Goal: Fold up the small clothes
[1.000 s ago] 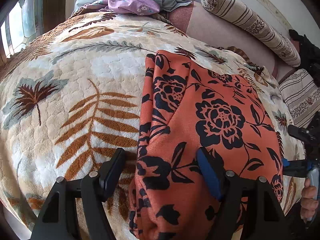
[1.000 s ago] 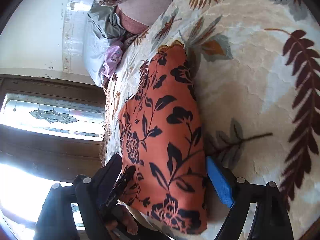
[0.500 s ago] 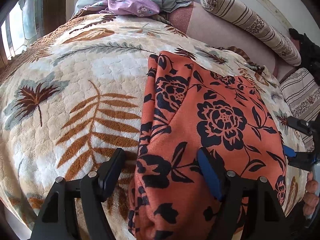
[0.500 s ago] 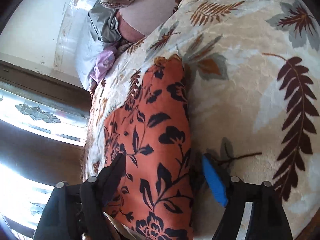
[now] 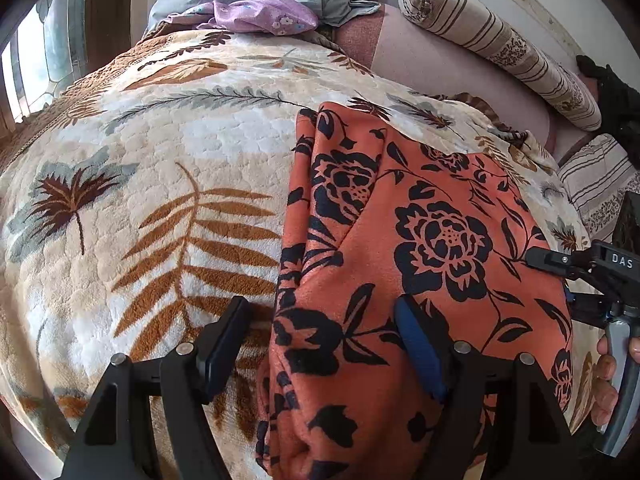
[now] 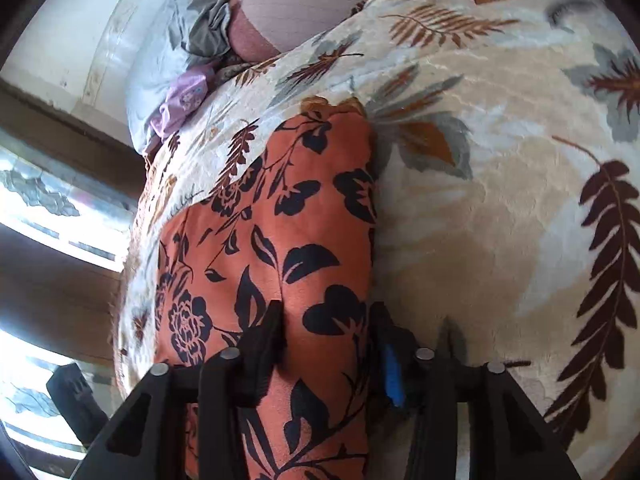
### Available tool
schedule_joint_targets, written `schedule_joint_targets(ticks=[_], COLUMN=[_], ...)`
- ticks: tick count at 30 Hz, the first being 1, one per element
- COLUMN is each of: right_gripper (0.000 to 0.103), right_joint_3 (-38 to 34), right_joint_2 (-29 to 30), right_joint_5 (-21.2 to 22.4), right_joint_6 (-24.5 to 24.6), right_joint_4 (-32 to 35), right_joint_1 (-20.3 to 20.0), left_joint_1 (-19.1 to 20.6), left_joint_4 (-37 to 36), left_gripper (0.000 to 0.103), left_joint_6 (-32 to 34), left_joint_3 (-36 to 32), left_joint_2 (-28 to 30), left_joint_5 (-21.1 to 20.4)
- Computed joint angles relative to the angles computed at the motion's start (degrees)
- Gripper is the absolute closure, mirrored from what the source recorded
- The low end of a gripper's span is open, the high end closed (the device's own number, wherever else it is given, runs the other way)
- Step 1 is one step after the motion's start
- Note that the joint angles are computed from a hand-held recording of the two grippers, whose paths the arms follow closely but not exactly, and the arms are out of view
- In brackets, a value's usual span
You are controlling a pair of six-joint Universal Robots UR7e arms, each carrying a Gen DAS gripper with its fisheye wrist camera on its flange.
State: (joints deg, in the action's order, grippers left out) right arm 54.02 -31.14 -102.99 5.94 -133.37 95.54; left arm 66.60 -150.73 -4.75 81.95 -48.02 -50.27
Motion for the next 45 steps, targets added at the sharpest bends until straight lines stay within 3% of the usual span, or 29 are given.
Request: schedule_joint_targets(ticks=[6, 8, 9, 12, 14, 15, 20, 24, 26, 27, 28, 29, 30, 31, 33, 36, 40, 45], right_gripper=[0.020, 0.028, 0.055, 0.055, 0.046, 0.042, 0.037, 0.035, 0.033, 0.033, 0.033, 0.034, 0.041, 0.054, 0.061, 0.068, 0.070, 0.070], right_joint_3=[5.4, 6.1, 7.1, 7.5, 7.6, 8.2, 10.0, 10.0, 8.4, 6.7, 4.9, 3.0, 1.6, 0.8, -0.5, -1.7, -1.3, -2.6], right_joint_2=[-3.4, -3.4, -3.8, -3.5, -3.5, -3.8, -5.4, -6.1, -5.1, -3.9, -2.8, -1.6, -0.8, -0.2, 0.3, 0.2, -2.2, -5.5], right_joint_5=[2.8, 2.7, 3.7, 2.3, 4.9, 6.7, 11.8, 13.8, 14.4, 14.7, 15.5, 16.7, 15.9, 14.1, 13.0, 11.8, 12.2, 11.9], right_joint_6=[-2.2, -3.4, -4.2, -3.7, -2.0, -1.4, -0.8, -2.8, -2.7, -2.3, -2.3, -2.9, -4.2, -5.5, -6.8, -9.4, -12.3, -15.3], right_joint_4=[-0.7, 1.4, 0.5, -1.3, -1.1, -1.7, -2.2, -3.0, -2.2, -1.1, 0.7, 3.8, 5.5, 6.1, 7.1, 7.5, 4.8, 1.1], right_joint_1=[0.0, -0.6, -0.8, -0.2, -1.1, -1.6, -2.9, -3.2, -3.4, -3.5, -3.7, -4.0, -3.7, -3.2, -2.6, -1.7, -0.9, -1.3], left_joint_1=[-0.3, -0.2, -0.1, -0.6, -0.6, -0.1, 4.1, 5.5, 6.6, 6.9, 7.2, 7.1, 7.0, 6.9, 6.4, 5.4, 3.5, 0.4], left_joint_4=[-0.4, -0.6, -0.7, -7.8, -11.4, -9.8, 8.1, 9.0, 16.2, 20.5, 22.5, 22.0, 20.7, 20.7, 19.8, 18.5, 14.9, 13.4], left_gripper=[0.026, 0.026, 0.026, 0.029, 0.029, 0.029, 0.031, 0.029, 0.029, 0.030, 0.048, 0.052, 0.058, 0.066, 0.073, 0.077, 0.078, 0.078], left_joint_6=[-0.4, -0.5, -0.7, 1.0, 1.7, 0.4, -12.5, -12.5, -11.9, -12.7, -13.3, -12.0, -11.3, -11.5, -10.4, -8.8, -5.9, -1.3], left_joint_3=[0.3, 0.5, 0.6, 3.3, 4.3, 3.7, -4.2, -8.0, -13.1, -15.6, -16.6, -16.2, -15.3, -15.2, -14.4, -14.1, -14.9, -23.4], left_joint_2=[0.1, -0.1, -0.4, -2.2, -3.3, -3.7, -3.1, -2.6, 0.0, 1.7, 2.9, 2.9, 2.6, 2.5, 2.2, 2.1, 2.5, 8.6], left_joint_5=[0.5, -0.1, -0.7, -2.2, -4.4, -6.7, -17.0, -23.7, -26.9, -26.4, -25.5, -25.0, -25.4, -25.7, -25.0, -23.4, -25.0, -27.1])
